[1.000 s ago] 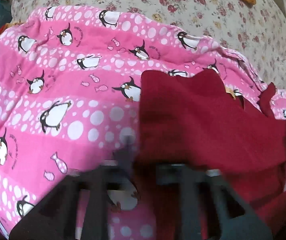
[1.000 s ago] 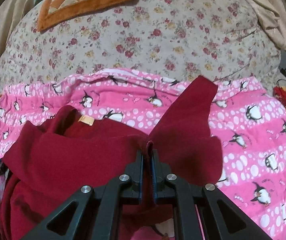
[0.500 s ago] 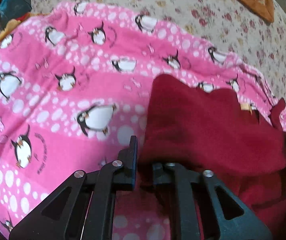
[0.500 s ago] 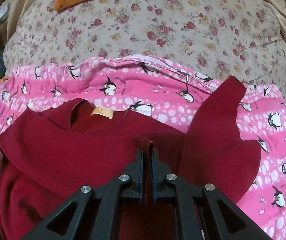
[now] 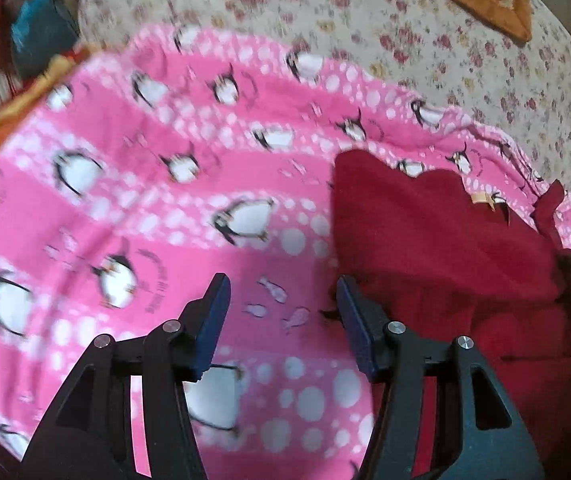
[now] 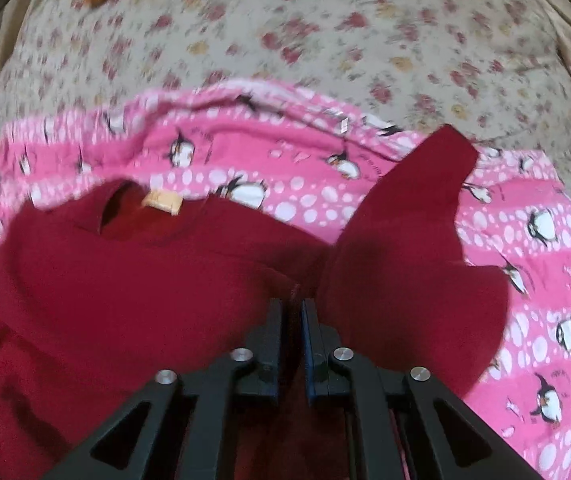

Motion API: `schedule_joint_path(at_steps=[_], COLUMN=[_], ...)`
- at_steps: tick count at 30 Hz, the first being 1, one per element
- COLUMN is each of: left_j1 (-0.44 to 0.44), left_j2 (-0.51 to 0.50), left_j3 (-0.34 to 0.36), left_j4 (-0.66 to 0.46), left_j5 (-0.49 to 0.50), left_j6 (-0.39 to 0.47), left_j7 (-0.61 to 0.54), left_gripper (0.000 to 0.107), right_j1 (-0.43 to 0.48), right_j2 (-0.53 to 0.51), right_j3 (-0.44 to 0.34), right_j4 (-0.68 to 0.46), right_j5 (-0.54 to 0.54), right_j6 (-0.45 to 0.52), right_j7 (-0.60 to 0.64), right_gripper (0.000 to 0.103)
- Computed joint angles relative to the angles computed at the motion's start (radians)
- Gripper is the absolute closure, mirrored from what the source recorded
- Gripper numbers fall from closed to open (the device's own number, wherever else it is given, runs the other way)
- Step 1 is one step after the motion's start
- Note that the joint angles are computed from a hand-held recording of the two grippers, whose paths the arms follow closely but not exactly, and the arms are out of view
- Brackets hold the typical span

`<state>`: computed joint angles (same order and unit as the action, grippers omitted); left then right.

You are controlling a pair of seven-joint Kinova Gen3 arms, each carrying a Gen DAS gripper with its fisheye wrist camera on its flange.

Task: Fold small clothes

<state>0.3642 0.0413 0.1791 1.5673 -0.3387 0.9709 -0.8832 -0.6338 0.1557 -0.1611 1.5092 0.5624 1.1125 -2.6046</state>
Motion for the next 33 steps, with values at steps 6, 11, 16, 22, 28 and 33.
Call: schedule_joint_path(at_steps=[6, 11, 16, 22, 28, 33], left_j1=[-0.008, 0.038, 0.062, 0.059, 0.084, 0.1], left_j2=[0.009, 0.133, 0.164, 0.131, 0.106, 0.086], left_j3=[0.003, -0.006, -0.05, -0.051, -0.04, -0.016], left_j4=[-0.031, -0.112, -0.081, -0.043, -0.054, -0.058], left_j5=[0.029, 0.02, 0.041, 0.037, -0.002, -0.002], left_j6=[-0.037, 0.006, -0.018, -0.036, -0.011, 0.004], left_j7=[0.001, 0.022, 0.028, 0.018, 0.076, 0.08], left_gripper=[0.052, 0.052, 0.043, 0.039, 0.039, 0.039], right_j1=[-0.019, 0.005, 0.001, -0.015, -0.029, -0.092], right_j2=[-0.043, 0.012, 0.082, 0.061, 0.008, 0.039], right_j3=[-0.011, -0.032, 0.016, 0.029, -0.005, -0.004], right_j4=[-0.001, -0.039, -0.047, -0.034, 0.007, -0.007], right_j5=[0.033, -0.068, -0.113, -0.106, -0.103, -0.037], right_j6=[-0.006, -0.068, -0.066, -0.05, -0.067, -0.007], right_j7=[-0.018, 0.101, 0.116, 0.082, 0.06, 0.043], right_gripper=[0.08, 0.08, 0.08, 0.08, 0.066, 0.065])
